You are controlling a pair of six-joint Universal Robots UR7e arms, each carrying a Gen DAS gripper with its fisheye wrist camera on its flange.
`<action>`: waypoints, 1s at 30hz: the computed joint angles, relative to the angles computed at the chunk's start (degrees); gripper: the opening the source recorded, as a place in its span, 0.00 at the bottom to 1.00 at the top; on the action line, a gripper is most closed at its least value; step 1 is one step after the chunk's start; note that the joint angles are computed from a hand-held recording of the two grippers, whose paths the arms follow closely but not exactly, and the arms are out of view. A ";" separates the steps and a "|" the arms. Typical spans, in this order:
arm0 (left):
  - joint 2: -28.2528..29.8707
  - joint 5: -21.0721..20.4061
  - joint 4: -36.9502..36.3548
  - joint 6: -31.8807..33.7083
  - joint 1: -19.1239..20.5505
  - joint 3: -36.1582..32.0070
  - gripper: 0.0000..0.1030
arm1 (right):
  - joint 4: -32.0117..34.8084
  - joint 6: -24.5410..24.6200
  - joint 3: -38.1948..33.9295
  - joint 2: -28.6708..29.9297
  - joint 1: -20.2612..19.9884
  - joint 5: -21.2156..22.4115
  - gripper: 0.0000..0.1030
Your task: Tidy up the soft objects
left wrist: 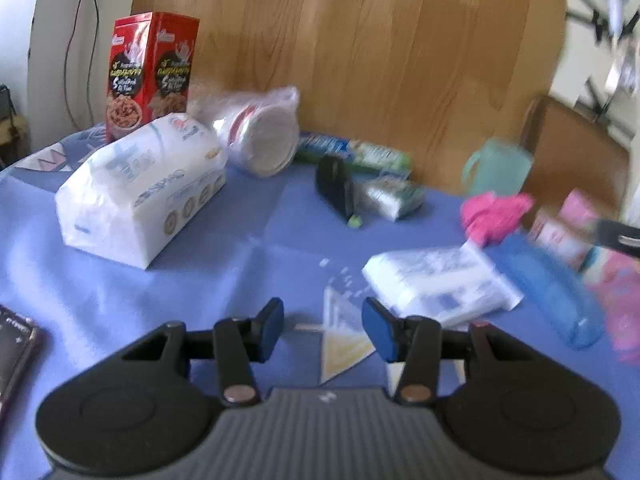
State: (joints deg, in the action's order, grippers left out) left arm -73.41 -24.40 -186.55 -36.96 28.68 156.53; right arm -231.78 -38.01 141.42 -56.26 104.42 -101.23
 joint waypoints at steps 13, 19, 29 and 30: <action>2.65 -0.83 -5.01 3.20 -0.08 0.28 0.43 | 28.89 -3.05 -30.59 14.17 5.09 -29.69 0.56; 1.70 -0.67 -2.36 1.59 0.02 0.02 0.43 | 17.41 -2.05 -13.87 3.60 8.07 -11.92 0.56; 0.35 -2.29 3.86 1.99 0.57 -1.39 0.52 | -0.29 -1.81 11.91 1.65 6.25 -5.36 0.70; -0.10 -3.51 2.13 3.18 0.60 -0.96 0.53 | 0.25 -1.09 12.12 1.59 5.67 -6.06 0.77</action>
